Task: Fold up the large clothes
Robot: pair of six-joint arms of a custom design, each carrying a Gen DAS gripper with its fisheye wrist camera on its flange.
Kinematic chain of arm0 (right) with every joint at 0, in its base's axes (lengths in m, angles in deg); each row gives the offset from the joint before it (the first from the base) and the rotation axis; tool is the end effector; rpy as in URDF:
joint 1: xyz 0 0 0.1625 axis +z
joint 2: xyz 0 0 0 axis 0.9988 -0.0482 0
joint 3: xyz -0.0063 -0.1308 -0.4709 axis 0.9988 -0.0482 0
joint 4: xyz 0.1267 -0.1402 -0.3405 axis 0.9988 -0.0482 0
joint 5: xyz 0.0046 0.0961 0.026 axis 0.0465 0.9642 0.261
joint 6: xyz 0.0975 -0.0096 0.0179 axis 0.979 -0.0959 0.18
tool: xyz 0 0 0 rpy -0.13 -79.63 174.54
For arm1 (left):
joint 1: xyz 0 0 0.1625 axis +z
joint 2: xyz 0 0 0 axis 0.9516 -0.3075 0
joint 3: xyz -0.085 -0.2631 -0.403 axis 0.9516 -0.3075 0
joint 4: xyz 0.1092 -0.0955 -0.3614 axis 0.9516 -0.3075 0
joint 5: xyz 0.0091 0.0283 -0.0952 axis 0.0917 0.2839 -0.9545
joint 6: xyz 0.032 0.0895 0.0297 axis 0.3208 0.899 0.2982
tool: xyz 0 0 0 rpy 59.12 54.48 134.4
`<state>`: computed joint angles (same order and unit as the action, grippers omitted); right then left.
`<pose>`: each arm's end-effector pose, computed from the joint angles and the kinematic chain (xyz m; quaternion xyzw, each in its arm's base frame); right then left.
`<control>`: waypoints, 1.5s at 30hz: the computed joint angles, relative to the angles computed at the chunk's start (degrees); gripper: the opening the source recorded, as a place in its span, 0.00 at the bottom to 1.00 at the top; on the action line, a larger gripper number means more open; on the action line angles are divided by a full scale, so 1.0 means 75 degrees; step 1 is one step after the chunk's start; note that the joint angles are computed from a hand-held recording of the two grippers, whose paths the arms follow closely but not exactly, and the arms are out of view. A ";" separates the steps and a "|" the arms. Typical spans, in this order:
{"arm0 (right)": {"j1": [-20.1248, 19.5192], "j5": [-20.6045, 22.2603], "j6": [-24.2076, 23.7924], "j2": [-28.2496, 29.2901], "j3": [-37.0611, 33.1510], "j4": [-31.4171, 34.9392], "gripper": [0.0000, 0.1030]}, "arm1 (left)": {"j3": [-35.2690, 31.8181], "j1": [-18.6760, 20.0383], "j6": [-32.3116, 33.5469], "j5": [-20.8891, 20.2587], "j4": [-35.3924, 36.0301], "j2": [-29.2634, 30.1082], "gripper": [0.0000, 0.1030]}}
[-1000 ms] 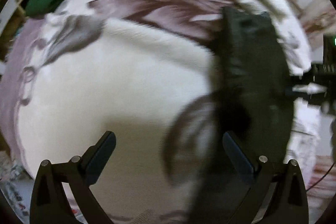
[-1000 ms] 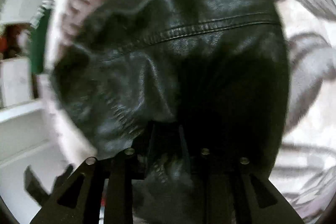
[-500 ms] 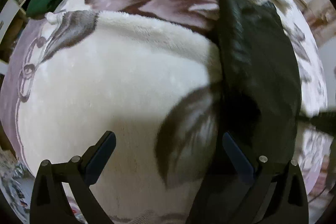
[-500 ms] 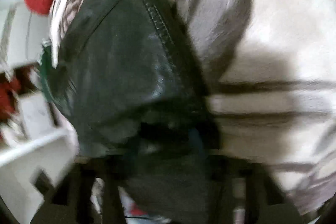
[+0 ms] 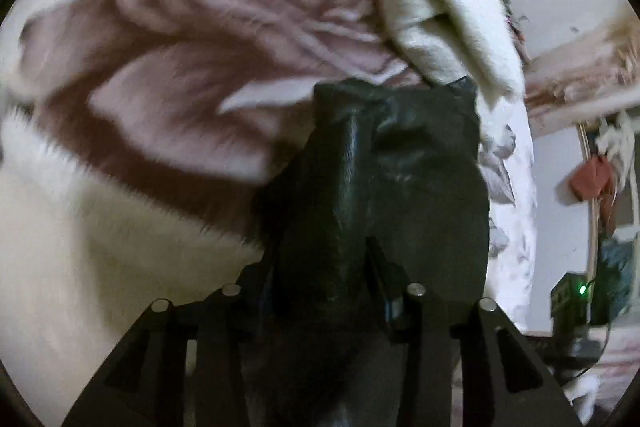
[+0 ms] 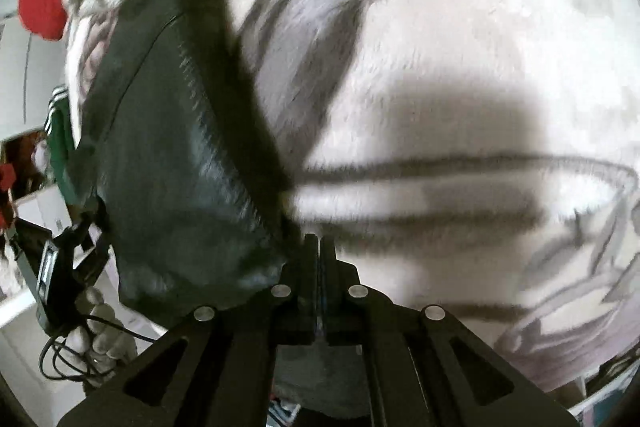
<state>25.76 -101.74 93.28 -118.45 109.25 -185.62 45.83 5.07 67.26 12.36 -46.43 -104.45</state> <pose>0.3367 -0.5495 0.0947 -0.4518 -0.8705 0.1487 0.1262 -0.0144 -0.7715 0.2910 0.1839 0.9751 0.0150 0.1227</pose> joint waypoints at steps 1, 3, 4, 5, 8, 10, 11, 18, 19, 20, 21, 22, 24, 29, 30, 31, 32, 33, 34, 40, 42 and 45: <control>-0.0053 -0.0099 -0.0077 0.0019 -0.0077 0.0098 0.01 | -0.0022 0.0014 0.0065 -0.0350 -0.0017 -0.0028 0.20; -0.0105 -0.0173 -0.0228 0.0045 -0.0166 0.0139 0.01 | -0.0269 0.0121 0.0026 -0.1762 0.0244 -0.0067 0.19; -0.0130 -0.0179 -0.0296 0.0043 -0.0162 0.0063 0.01 | -0.0278 0.0165 0.0089 -0.2341 0.0288 -0.0100 0.19; -0.0146 -0.0166 -0.0324 0.0045 -0.0162 -0.0046 0.01 | -0.0268 0.0174 0.0173 -0.2708 0.0327 -0.0101 0.19; -0.0245 -0.0125 -0.0259 0.0002 -0.0067 -0.0222 0.02 | -0.0370 0.0197 0.0172 -0.1890 0.0394 0.0191 0.19; -0.0245 -0.0122 -0.0121 -0.0083 -0.0005 -0.0128 0.02 | -0.0848 0.0349 -0.0002 -0.1299 0.0801 0.0500 0.20; -0.0230 -0.0132 -0.0087 -0.0092 -0.0046 -0.0042 0.02 | -0.1156 0.0456 -0.0147 -0.1483 0.1144 0.0625 0.22; -0.0027 -0.0482 -0.0283 -0.0185 -0.0428 0.0517 0.03 | -0.1570 -0.0072 -0.0220 -0.0380 0.2193 0.0380 0.26; 0.0046 -0.0584 -0.0346 -0.0172 -0.0543 0.0539 0.06 | -0.1345 -0.0276 -0.0159 0.0205 0.2017 0.0199 0.32; 0.0113 -0.0648 -0.0402 -0.0207 -0.0594 0.0583 0.09 | -0.1175 -0.0374 -0.0120 0.0482 0.1822 0.0129 0.36; 0.0163 -0.0685 -0.0510 -0.0171 -0.0711 0.0618 0.19 | -0.0931 -0.0496 -0.0008 0.0853 0.1612 -0.0039 0.41; 0.0215 -0.0692 -0.0597 -0.0112 -0.0868 0.0725 0.34 | -0.0671 -0.0594 0.0187 0.1197 0.1404 -0.0209 0.42; 0.0367 -0.0713 -0.0706 -0.0024 -0.1153 0.0967 0.44 | 0.0034 -0.0801 0.0712 0.1846 0.0624 -0.0572 0.44; 0.0399 -0.0800 -0.1198 0.0533 -0.1904 0.1713 0.44 | 0.1108 -0.0755 0.0936 0.2950 -0.0404 -0.0380 0.61; 0.0356 -0.0799 -0.1142 0.0663 -0.2078 0.2024 0.45 | 0.1336 -0.0687 0.1158 0.3006 -0.0816 -0.0323 0.63; 0.0314 -0.0858 -0.1127 0.0783 -0.2200 0.2262 0.44 | 0.1453 -0.0660 0.1328 0.3012 -0.1097 -0.0305 0.72; 0.0262 -0.0903 -0.1177 0.0898 -0.2351 0.2508 0.44 | 0.1418 -0.0649 0.1388 0.3000 -0.1114 -0.0284 0.74; 0.0221 -0.0855 -0.1201 0.0912 -0.2366 0.2538 0.44 | 0.1215 -0.0635 0.1300 0.2925 -0.0810 -0.0246 0.74; 0.0180 -0.0726 -0.1214 0.0859 -0.2321 0.2443 0.45 | 0.0913 -0.0624 0.1062 0.2847 -0.0356 -0.0211 0.73; 0.0100 -0.0189 -0.1194 -0.0294 -0.0785 0.0376 0.54 | 0.0324 -0.0735 -0.0088 0.2222 0.0438 -0.0714 0.73; 0.0065 -0.0095 -0.1092 -0.0673 -0.0346 -0.0060 0.59 | 0.0543 -0.0851 -0.0640 0.2077 0.0511 -0.1032 0.73; -0.0172 0.0250 -0.1321 -0.1152 0.0159 -0.0584 0.65 | 0.1245 -0.1125 -0.1533 0.2031 0.0499 -0.1347 0.73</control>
<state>24.47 -99.87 83.37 -127.09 110.45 -189.99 55.17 -3.37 55.77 27.59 -42.69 -114.56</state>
